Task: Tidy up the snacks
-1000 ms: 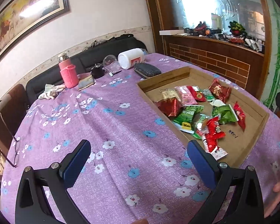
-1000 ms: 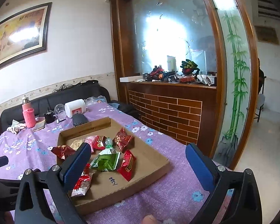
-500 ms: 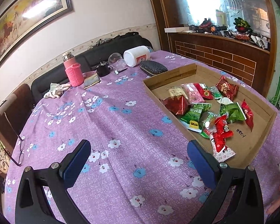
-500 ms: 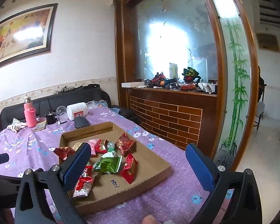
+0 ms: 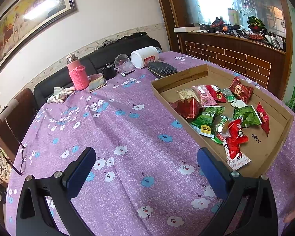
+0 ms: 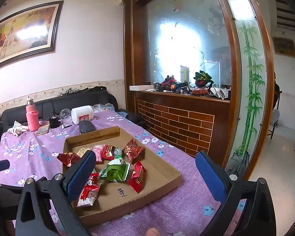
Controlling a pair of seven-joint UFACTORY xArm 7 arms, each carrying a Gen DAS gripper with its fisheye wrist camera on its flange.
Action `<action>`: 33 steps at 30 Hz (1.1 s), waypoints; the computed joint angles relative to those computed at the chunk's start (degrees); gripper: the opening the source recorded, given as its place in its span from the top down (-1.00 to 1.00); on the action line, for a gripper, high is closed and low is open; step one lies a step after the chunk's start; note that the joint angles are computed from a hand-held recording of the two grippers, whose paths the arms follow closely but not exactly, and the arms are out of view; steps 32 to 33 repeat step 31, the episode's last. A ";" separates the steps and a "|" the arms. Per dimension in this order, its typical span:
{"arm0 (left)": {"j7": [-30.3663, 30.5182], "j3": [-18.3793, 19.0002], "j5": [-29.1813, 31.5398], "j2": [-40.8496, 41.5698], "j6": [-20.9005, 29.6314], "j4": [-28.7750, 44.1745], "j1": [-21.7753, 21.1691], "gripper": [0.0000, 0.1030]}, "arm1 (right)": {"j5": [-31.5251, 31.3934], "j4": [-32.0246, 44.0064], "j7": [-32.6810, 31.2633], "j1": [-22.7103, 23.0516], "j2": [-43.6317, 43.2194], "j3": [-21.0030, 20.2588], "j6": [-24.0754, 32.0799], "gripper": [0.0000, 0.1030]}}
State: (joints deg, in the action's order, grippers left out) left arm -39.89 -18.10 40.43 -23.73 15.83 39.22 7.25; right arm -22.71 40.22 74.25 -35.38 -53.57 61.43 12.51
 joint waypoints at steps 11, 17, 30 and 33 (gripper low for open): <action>0.60 0.17 -0.03 0.12 -0.35 -0.15 -0.39 -0.99 | 0.27 0.67 -0.33 -0.44 0.18 0.49 0.31 -0.98; 1.25 0.24 -0.87 0.28 -0.04 -0.10 -0.67 -0.99 | 0.73 -0.09 0.29 -0.03 0.39 -0.20 -0.42 -0.98; 6.58 3.31 -6.39 0.69 0.06 -0.44 -4.50 -0.99 | 1.19 -1.66 1.85 0.20 -1.10 -0.82 -2.07 -0.98; 5.53 2.14 -5.47 0.56 0.08 -0.40 -3.27 -0.99 | 1.23 -1.70 1.86 0.20 -1.09 -0.84 -2.15 -0.98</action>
